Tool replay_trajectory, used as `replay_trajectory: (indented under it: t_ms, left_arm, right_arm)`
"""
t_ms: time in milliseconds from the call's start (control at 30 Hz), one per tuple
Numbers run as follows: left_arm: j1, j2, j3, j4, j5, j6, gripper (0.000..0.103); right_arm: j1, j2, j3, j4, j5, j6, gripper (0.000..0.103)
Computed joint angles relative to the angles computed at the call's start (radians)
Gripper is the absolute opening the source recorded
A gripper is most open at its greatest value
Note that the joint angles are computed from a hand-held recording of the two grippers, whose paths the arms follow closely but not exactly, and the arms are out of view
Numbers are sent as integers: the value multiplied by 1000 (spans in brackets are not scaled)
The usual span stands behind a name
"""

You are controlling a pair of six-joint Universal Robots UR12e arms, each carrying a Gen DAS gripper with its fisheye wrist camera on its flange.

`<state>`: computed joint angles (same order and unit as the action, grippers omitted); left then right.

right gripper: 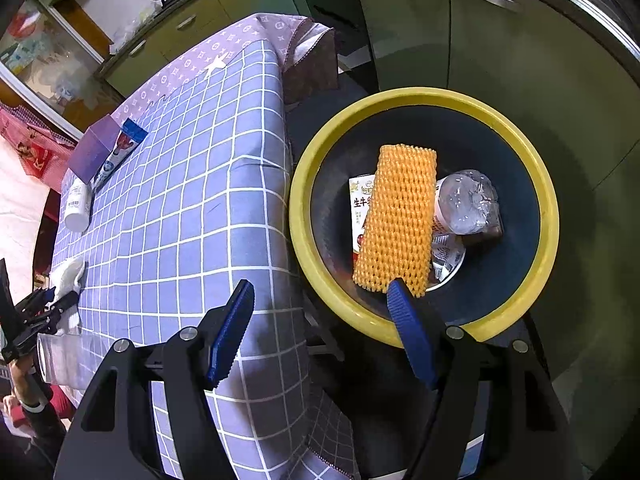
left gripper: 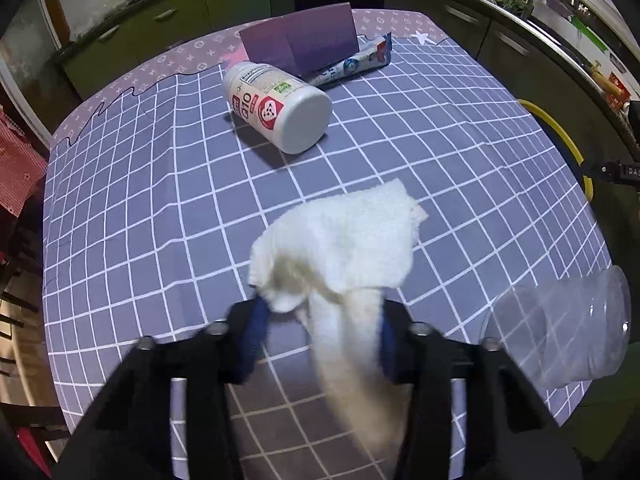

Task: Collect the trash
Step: 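Carry the white tissue over the bin and open the left gripper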

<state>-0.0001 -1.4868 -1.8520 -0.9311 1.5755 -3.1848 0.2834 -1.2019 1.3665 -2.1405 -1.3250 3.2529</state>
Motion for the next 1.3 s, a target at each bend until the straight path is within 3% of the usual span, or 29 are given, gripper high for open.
replay_trajectory:
  t_ms: [67,133,400,600,867,1067,1167,1300]
  left_arm:
    - [9,5,-2,5,-25,-4,15]
    - [14,15,-8,14,-28,-6,10]
    - [17,43,14,54,-29,62,8]
    - [-20,-3,140,-2,-79,165,8]
    - [-134,-157,356,-93,-142,290,9]
    - [-223,-321,550,-230,-170,335,9]
    - [-269,-415,650,-295,-161,349,9]
    - [-314,-495,719,-301,-123,379,9]
  right_arm:
    - [0,0,1,-2,2,0,69]
    - [2,-2,2,-5,-4,-1,69]
    - [-2,-24,26,-41,-23,9,69]
    - [-16,-72,87,-103,-60,19,69]
    - [-60,-156,203,-174,-116,48,70]
    - [-94,-215,286,-222,-115,56,70]
    - [-112,-240,326,-238,-96,63,70]
    - [-135,-263,367,-258,-64,79,70]
